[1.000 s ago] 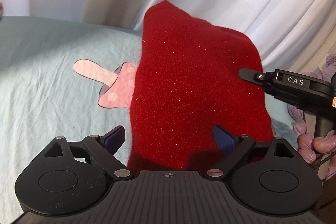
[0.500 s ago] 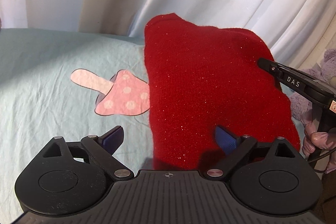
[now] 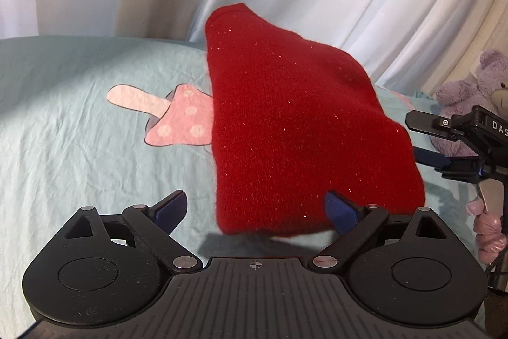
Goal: Fold small clothes
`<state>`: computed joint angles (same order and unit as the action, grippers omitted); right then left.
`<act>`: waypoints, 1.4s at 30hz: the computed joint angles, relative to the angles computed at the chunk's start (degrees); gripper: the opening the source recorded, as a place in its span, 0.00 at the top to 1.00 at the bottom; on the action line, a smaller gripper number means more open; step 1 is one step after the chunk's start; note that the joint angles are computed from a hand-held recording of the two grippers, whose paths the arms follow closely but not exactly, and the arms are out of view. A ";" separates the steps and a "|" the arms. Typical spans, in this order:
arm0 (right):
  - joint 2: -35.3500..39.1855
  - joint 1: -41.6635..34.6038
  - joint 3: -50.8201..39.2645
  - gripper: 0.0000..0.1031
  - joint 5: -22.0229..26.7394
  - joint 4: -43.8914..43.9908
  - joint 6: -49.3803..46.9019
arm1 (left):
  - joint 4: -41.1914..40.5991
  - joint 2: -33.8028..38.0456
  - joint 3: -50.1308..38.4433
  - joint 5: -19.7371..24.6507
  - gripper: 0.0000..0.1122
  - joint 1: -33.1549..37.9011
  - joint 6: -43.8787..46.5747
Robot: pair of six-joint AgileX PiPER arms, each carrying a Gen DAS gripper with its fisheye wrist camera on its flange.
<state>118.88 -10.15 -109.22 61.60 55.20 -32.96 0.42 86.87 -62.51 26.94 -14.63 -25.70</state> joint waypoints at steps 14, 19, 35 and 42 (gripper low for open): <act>2.57 8.62 -4.98 0.82 -8.30 -4.99 -2.84 | 23.68 4.60 -2.88 1.50 0.14 -5.68 -25.05; -6.33 10.93 7.80 0.83 -26.04 -2.00 -20.21 | 27.78 5.55 -4.08 2.80 0.13 -6.18 -30.68; -14.87 -9.08 29.49 0.41 -1.52 9.05 0.20 | 38.08 1.41 1.38 6.80 0.08 -10.82 -44.47; -10.03 -6.69 33.84 0.38 1.56 26.45 1.64 | 46.58 6.68 -3.14 10.13 0.08 -14.53 -45.91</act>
